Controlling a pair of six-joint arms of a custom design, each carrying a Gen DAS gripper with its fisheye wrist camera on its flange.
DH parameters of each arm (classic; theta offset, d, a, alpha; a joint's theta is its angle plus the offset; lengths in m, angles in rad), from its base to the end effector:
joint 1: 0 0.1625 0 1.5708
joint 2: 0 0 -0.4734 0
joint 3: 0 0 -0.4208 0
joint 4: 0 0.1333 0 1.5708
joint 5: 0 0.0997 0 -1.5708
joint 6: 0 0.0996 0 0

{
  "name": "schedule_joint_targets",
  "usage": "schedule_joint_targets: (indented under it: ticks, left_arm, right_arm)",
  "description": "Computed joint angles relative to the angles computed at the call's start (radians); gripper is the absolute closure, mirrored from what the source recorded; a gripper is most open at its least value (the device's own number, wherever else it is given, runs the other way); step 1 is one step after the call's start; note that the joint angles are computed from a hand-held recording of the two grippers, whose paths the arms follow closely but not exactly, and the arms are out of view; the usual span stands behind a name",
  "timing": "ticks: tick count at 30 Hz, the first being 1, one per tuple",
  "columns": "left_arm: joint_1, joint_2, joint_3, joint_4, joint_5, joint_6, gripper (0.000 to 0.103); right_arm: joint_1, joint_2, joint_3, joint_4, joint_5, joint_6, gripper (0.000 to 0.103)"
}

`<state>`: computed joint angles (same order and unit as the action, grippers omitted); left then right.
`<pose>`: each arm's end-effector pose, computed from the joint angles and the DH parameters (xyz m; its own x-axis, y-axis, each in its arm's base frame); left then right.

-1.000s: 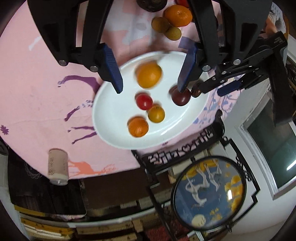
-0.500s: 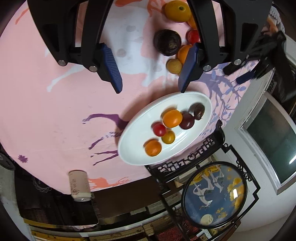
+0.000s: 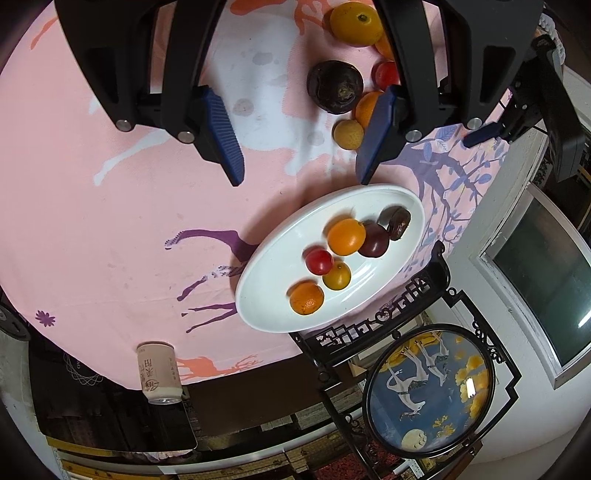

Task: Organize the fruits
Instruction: 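Grasp a dark fruit with the left tool while the right tool grasps a brown fruit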

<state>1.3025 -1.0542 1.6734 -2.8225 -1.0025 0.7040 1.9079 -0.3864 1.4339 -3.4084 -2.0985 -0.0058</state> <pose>-0.0071 -0.7308 0.3211 -0.5454 0.4398 -0.7135 0.7436 0.6468 -0.1697 0.3365 -0.7087 -0.0133 -0.9323 0.0480 0.3585 -0.2382 0.6645 -0.7084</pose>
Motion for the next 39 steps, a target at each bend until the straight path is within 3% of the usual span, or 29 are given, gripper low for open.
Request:
schedule_joint_targets:
  ticks: [4, 7, 10, 13, 22, 25, 27, 28, 31, 34, 39]
  left_arm:
    - [-0.002, 0.042, -0.018, -0.164, 0.120, 0.024, 0.002]
    - [0.004, 0.031, -0.027, -0.124, 0.093, -0.016, 0.002]
    - [-0.003, 0.021, -0.001, -0.146, 0.063, 0.031, 0.002]
    - [-0.007, 0.031, 0.004, -0.154, 0.082, 0.058, 0.003]
    - [-0.004, 0.036, -0.006, -0.133, 0.076, 0.032, 0.006]
    - [-0.003, 0.040, -0.013, -0.110, 0.081, 0.022, 0.016]
    - [-0.001, 0.046, -0.022, -0.077, 0.085, 0.012, 0.033]
    - [0.000, 0.049, -0.029, -0.052, 0.085, 0.004, 0.037]
    - [0.003, 0.040, -0.027, -0.019, 0.046, -0.001, 0.061]
    - [0.000, 0.040, -0.015, -0.053, 0.051, 0.013, 0.061]
    - [-0.002, 0.027, -0.043, -0.048, 0.002, -0.038, 0.061]
  right_arm:
    - [0.000, -0.002, 0.005, -0.001, -0.001, 0.004, 0.040]
    - [0.000, -0.010, 0.016, 0.021, 0.013, 0.014, 0.040]
    - [-0.001, -0.020, 0.034, 0.051, 0.040, 0.024, 0.040]
    - [-0.004, -0.037, 0.065, 0.086, 0.087, 0.041, 0.040]
    - [0.016, -0.014, 0.041, 0.184, 0.039, 0.004, 0.040]
    - [0.025, 0.004, 0.019, 0.221, -0.003, -0.023, 0.046]
    - [0.033, 0.021, 0.001, 0.231, -0.047, -0.044, 0.051]
    - [0.037, 0.027, -0.005, 0.232, -0.064, -0.056, 0.054]
    - [0.042, 0.030, -0.005, 0.221, -0.063, -0.078, 0.064]
    - [0.053, 0.042, -0.012, 0.194, -0.098, -0.115, 0.064]
    - [0.040, 0.013, 0.020, 0.096, -0.065, -0.085, 0.064]
